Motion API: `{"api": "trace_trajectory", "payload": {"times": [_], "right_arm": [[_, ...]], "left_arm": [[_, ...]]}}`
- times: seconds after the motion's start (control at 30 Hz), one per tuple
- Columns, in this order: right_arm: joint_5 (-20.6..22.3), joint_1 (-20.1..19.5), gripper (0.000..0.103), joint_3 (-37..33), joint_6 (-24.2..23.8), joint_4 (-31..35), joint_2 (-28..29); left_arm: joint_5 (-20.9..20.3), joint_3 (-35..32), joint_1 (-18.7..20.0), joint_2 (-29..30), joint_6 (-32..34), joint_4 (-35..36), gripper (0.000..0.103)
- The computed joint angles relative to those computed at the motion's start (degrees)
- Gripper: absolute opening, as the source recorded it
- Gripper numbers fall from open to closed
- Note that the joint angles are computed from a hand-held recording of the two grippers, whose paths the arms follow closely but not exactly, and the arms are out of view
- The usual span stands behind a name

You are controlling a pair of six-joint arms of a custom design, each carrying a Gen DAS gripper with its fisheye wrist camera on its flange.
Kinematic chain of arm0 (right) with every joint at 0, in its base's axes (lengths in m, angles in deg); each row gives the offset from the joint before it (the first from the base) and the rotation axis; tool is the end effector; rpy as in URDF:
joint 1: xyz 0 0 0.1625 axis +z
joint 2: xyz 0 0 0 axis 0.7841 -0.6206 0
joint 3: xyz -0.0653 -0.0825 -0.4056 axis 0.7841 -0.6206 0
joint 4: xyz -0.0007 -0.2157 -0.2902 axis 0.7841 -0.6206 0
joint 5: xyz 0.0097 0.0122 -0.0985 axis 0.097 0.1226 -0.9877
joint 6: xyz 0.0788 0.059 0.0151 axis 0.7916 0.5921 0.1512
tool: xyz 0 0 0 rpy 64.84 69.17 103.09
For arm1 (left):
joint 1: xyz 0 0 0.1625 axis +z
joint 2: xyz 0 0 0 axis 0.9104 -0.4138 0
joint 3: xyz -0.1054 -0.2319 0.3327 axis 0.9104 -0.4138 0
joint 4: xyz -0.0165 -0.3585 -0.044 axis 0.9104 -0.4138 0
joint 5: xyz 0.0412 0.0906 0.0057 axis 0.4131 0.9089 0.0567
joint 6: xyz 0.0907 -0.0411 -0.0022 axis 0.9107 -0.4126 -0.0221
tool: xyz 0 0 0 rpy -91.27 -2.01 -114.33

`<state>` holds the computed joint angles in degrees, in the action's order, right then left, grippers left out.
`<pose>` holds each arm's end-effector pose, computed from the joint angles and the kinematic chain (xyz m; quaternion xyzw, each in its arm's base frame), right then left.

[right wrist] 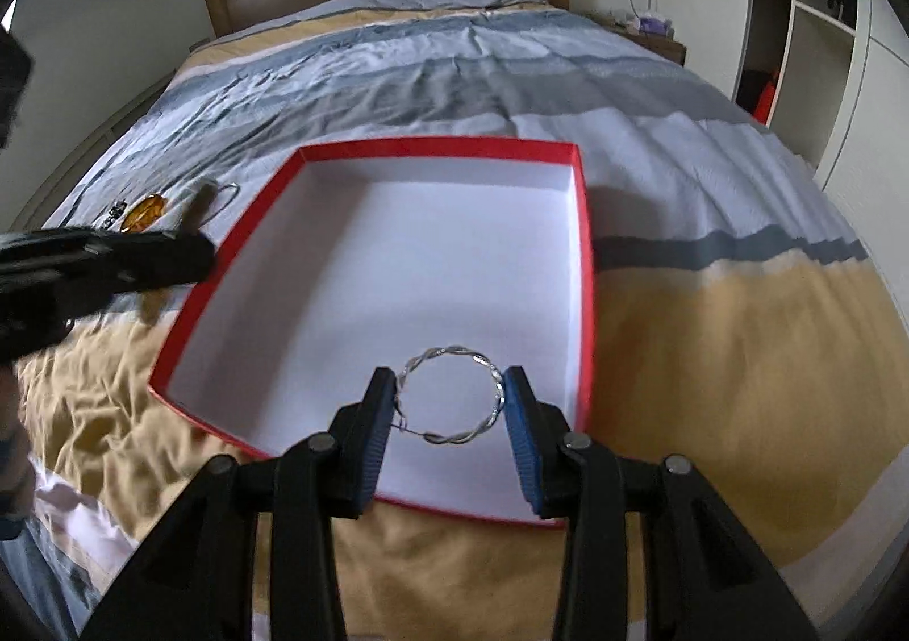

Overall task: Organize jewelry
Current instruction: 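Lower both bangles into the red box and open both tools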

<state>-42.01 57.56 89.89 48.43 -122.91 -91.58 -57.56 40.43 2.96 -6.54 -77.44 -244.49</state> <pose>0.3158 -0.6405 -0.0429 0.3069 -0.8980 0.2037 0.2408 -0.0420 -0.6217 0.2719 0.1647 0.9178 -0.2593 0.2516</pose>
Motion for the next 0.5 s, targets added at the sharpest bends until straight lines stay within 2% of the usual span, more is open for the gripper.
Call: {"api": "trace_trajectory", "payload": {"times": [0.17, 0.33, 0.5], "right_arm": [[-0.2, -0.4, 0.037, -1.6, -2.9, 3.9, 0.7], [-1.0, -0.5, 0.037, -2.8, -4.7, 8.6, 1.0], [-1.9, -0.4, 0.038, -3.4, -6.6, 10.6, 1.3]], "left_arm": [[0.3, -1.5, 1.3, 3.3, 0.4, 1.3, 0.008], [-1.5, -1.6, 3.2, 4.4, -1.7, 5.0, 0.009], [-3.3, -0.5, 4.5, 4.1, -3.3, 2.9, 0.012]]}}
